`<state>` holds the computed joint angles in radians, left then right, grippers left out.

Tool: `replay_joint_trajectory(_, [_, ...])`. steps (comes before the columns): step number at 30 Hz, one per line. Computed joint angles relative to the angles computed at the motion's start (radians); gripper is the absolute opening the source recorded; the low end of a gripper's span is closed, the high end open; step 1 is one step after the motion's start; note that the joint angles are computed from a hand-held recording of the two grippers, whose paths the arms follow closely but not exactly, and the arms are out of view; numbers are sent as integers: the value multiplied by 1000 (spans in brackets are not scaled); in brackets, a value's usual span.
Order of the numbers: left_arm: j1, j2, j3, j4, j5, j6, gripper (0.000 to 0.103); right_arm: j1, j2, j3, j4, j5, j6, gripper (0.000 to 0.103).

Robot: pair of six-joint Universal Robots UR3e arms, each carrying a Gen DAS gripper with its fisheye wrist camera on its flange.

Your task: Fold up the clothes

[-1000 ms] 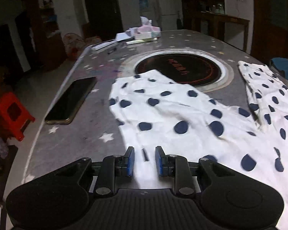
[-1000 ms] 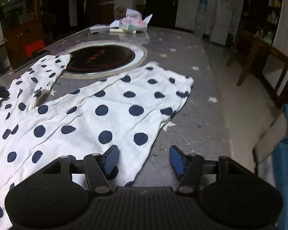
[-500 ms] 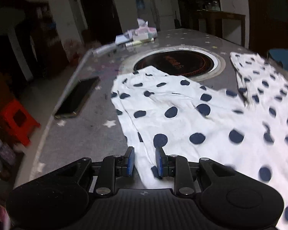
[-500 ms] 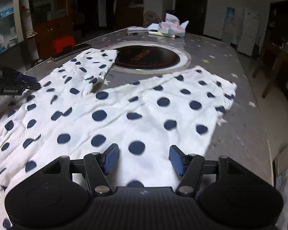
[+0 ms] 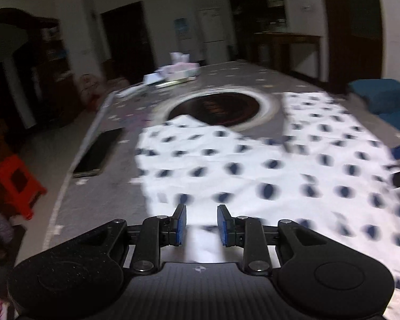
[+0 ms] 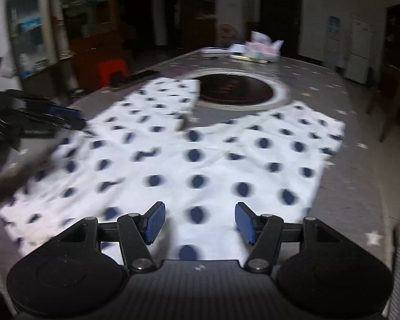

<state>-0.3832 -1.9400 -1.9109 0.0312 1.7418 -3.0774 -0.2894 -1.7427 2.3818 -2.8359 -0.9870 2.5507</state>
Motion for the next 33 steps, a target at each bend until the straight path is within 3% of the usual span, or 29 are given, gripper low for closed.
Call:
replay_joint_trajectory(6, [-46, 16, -76, 15, -32, 10, 28, 57, -27, 72, -31, -25, -16, 59])
replay_joint_trajectory(11, [-39, 48, -189, 99, -39, 20, 28, -10, -154, 190, -6, -11, -58, 60])
replay_joint_trajectory(20, [-16, 117, -306, 158, -48, 55, 28, -52, -369, 249, 166, -7, -111, 60])
replay_joint_trajectory(28, [-9, 185, -278, 69, -79, 41, 29, -66, -417, 204, 262, 59, -120, 60])
replay_joint_trajectory(33, [-56, 144, -231, 53, -111, 41, 29, -2, -344, 193, 206, 62, -101, 60])
